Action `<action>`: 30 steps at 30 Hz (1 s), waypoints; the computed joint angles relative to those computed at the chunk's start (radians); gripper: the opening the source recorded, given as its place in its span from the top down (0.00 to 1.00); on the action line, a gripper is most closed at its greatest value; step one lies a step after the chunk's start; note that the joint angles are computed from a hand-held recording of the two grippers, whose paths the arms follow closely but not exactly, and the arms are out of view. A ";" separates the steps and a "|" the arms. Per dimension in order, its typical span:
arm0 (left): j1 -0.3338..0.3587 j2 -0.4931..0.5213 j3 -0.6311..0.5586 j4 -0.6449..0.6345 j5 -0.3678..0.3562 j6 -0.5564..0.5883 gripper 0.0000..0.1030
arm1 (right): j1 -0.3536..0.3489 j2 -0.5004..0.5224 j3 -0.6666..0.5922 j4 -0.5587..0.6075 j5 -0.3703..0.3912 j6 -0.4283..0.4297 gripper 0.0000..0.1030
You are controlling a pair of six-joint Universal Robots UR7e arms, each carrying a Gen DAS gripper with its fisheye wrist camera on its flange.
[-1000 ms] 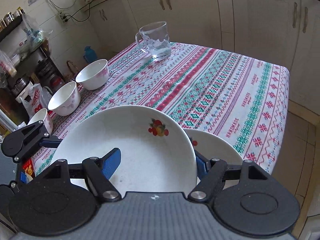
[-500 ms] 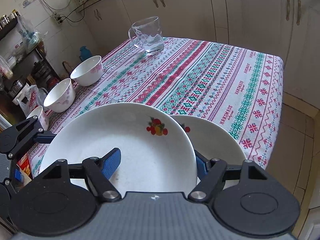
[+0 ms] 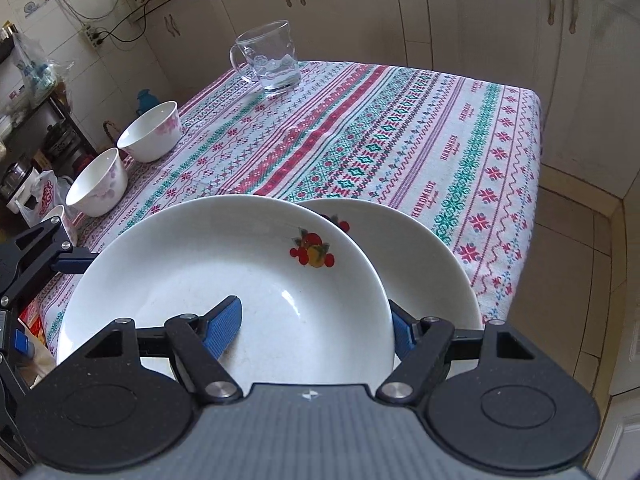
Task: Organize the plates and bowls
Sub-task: 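Lift the flower plate with the right gripper and carry it over the plate stack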
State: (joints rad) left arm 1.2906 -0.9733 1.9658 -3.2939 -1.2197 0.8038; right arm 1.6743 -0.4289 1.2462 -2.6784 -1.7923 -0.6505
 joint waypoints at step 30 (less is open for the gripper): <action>0.027 0.019 -0.041 0.042 -0.067 0.027 0.01 | 0.013 -0.050 0.078 -0.066 -0.100 0.031 0.17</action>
